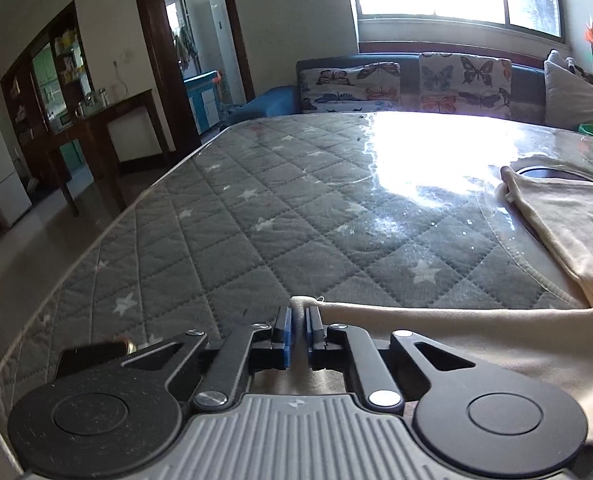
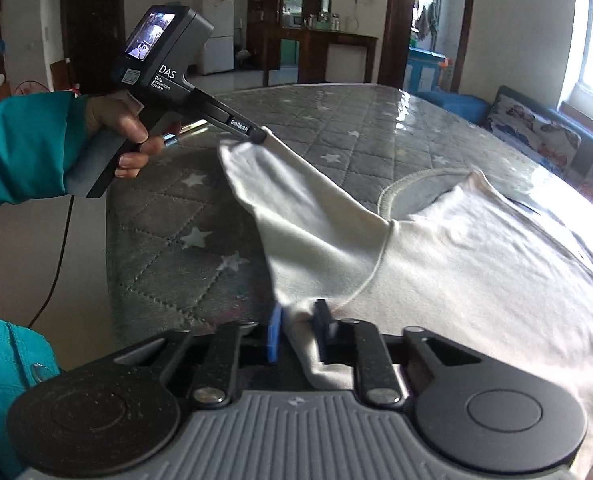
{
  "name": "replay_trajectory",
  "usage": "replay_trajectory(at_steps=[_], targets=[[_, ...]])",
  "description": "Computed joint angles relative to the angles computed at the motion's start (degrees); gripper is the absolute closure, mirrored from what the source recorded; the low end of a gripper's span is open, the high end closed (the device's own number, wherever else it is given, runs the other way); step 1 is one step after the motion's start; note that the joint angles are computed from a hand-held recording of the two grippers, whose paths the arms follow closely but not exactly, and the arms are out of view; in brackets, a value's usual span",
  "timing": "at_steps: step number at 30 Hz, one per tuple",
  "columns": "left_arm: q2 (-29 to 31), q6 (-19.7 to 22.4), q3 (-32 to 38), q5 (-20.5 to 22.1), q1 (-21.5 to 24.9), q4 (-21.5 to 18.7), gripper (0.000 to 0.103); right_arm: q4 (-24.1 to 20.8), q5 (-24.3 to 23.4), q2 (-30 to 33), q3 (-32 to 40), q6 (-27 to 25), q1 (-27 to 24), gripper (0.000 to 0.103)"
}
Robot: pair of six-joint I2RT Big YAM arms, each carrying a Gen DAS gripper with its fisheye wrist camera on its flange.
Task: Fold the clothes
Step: 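Pull the hem with both grippers to straighten the sweatshirt flat, then grasp the cuff of a sweatshirt sleeve with the right gripper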
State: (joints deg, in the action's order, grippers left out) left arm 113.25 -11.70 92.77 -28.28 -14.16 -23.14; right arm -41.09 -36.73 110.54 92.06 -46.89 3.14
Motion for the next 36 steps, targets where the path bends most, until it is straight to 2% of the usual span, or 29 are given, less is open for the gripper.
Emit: replay_trajectory(at_steps=[2, 4, 7, 10, 13, 14, 17, 21, 23, 29, 32, 36], targets=[[0.63, 0.38, 0.66, -0.06, 0.18, 0.03, 0.095, -1.00, -0.08, -0.28, -0.24, -1.23, -0.37, 0.090], [0.79, 1.54, 0.31, -0.75, -0.01, 1.15, 0.094, 0.00, -0.09, -0.81, -1.33, -2.39, -0.53, 0.090], [0.76, 2.12, 0.03, -1.17, -0.21, 1.59, 0.091, -1.42, -2.40, -0.83, -0.63, -1.40, -1.28, 0.087], [0.20, 1.72, -0.15, -0.37, 0.07, 1.08, 0.083, -2.92, -5.10, -1.34, 0.17, 0.74, -2.75, 0.086], [-0.72, 1.65, -0.88, 0.59, 0.11, 1.75, 0.077, -1.87, -4.84, -2.44, -0.26, 2.86, -4.63, 0.084], [-1.09, 1.61, -1.10, 0.90, 0.02, 2.08, 0.071, -1.15, -4.32, -2.97, -0.51, 4.31, -5.87, 0.083], [-2.18, 2.30, -1.87, 2.78, -0.64, 3.68, 0.067, 0.44, -1.62, -3.77, -1.04, 6.91, -8.29, 0.082], [-3.19, 3.72, -1.70, 9.73, -2.01, 5.44, 0.062, -0.27, 2.54, -3.65, -1.32, 7.51, -9.87, 0.082], [-3.28, 4.46, -1.04, 15.18, -2.82, 5.63, 0.060, -0.96, 3.21, -3.65, -1.78, 6.73, -10.17, 0.082], [-0.91, 8.48, 3.24, 28.64, -6.33, 3.27, 0.060, 2.07, 5.15, -4.47, -5.02, 6.51, -10.37, 0.084], [1.48, 9.50, 5.88, 33.40, -8.23, 2.63, 0.060, 3.28, 5.95, -5.10, -6.53, 5.67, -10.41, 0.091], [4.40, 11.27, 8.40, 37.58, -10.34, 1.11, 0.061, 2.76, 5.70, -5.59, -7.04, 5.12, -10.60, 0.091]])
